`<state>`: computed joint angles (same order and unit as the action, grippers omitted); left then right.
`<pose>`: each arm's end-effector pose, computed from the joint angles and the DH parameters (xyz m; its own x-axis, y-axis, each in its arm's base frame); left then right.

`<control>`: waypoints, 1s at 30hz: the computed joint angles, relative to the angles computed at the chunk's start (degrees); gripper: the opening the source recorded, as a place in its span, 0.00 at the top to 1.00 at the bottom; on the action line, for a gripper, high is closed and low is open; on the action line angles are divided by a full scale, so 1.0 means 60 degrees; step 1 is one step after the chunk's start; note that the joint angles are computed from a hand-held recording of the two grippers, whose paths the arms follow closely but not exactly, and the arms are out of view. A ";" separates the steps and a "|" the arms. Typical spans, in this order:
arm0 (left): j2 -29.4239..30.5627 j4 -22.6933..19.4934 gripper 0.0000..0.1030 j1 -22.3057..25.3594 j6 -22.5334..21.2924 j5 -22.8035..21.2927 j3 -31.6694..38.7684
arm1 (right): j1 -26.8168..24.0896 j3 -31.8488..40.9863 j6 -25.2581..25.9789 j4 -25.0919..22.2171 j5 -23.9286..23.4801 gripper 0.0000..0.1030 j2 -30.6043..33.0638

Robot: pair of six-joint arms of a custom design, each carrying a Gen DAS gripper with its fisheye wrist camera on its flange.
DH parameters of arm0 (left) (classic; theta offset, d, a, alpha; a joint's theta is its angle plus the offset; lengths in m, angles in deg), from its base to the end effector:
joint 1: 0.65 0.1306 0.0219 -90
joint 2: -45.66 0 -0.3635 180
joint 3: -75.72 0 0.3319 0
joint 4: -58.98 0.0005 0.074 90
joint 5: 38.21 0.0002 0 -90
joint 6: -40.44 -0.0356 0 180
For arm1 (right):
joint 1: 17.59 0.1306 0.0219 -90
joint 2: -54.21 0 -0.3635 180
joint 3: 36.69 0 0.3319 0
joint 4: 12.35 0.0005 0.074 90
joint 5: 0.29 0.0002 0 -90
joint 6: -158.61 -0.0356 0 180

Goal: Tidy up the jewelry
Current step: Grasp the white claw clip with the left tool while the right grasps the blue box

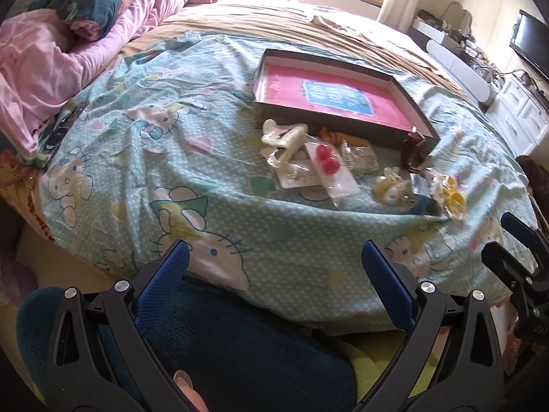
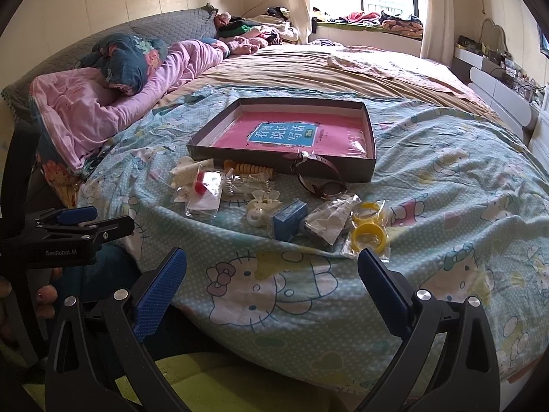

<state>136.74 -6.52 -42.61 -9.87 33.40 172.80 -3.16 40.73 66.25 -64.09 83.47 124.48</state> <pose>0.3146 -0.2684 0.4358 -0.8222 -0.0757 -0.5642 -0.0126 0.9933 -0.1150 0.2958 0.0796 0.4371 -0.6926 -0.1359 -0.7084 -0.2944 0.9498 0.1056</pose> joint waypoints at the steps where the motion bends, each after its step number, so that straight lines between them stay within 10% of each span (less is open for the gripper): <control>1: 0.0023 0.0001 0.09 0.0061 0.0001 0.0045 0.0004 | -0.0055 0.0035 0.0014 0.0041 -0.0056 0.04 0.0089; 11: 0.0338 0.0714 0.09 0.0755 -0.0259 0.1582 0.0050 | -0.0625 0.0485 0.0035 0.0540 -0.0223 0.04 0.0836; 22: 0.1372 0.0709 0.10 0.1459 -0.1063 0.1580 0.1000 | -0.0962 0.0683 0.0104 0.0672 -0.0459 0.04 0.1267; 27: 0.1885 0.0440 0.28 0.1700 -0.1585 0.1624 0.1516 | -0.0637 0.0757 0.0307 0.0472 -0.0827 0.07 0.1472; 30: 0.2068 0.0417 0.40 0.1800 -0.1750 0.1776 0.1657 | -0.0465 0.0926 0.0398 0.0165 -0.1091 0.28 0.1762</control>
<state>149.15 -4.02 -31.80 -20.37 44.06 182.75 -5.95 46.29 68.64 -63.10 76.92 135.06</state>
